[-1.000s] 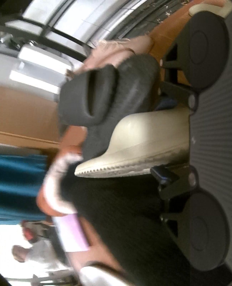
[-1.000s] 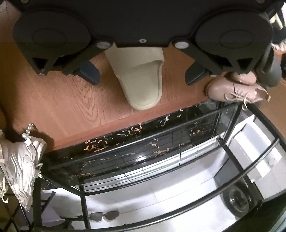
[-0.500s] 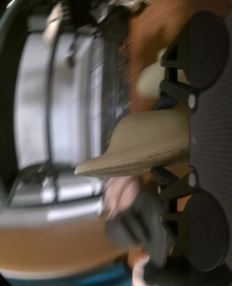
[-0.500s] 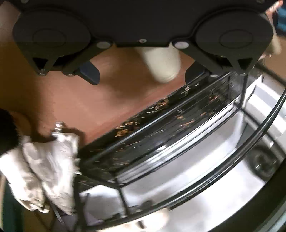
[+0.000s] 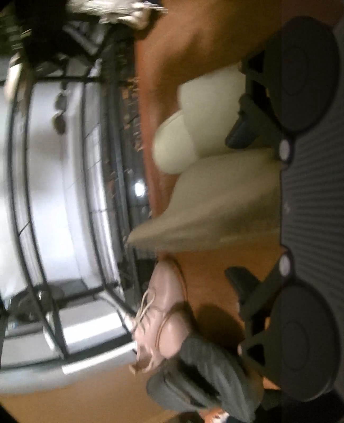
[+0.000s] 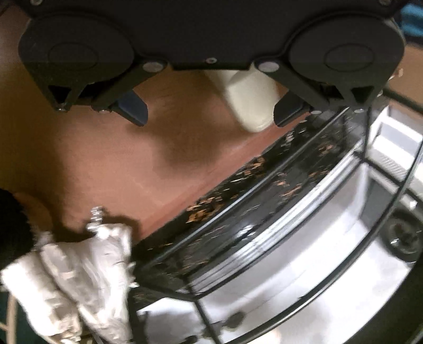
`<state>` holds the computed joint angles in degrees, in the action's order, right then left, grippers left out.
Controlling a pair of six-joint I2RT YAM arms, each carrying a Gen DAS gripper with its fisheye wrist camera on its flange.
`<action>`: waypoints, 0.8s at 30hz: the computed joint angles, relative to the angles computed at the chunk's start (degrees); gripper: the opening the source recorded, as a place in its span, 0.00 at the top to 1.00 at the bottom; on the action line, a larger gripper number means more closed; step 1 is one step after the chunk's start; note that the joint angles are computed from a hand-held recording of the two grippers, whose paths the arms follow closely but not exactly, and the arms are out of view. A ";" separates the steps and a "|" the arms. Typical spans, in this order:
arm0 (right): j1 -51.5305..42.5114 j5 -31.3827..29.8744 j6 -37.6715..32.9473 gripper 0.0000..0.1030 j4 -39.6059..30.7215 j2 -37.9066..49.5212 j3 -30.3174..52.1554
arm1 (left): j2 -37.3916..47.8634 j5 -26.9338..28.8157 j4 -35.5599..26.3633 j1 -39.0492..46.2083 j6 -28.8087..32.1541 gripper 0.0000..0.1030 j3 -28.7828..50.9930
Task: Organize scattered shoes
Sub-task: 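Grasp the second cream slide from the shoe pile with the left tool, then grasp the slide with the right tool while the left tool releases it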
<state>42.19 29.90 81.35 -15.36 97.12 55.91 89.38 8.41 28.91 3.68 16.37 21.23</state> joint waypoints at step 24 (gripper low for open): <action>0.98 -30.48 -16.97 0.00 28.65 8.98 -2.65 | 1.21 -6.78 -8.36 20.18 -20.61 0.01 12.29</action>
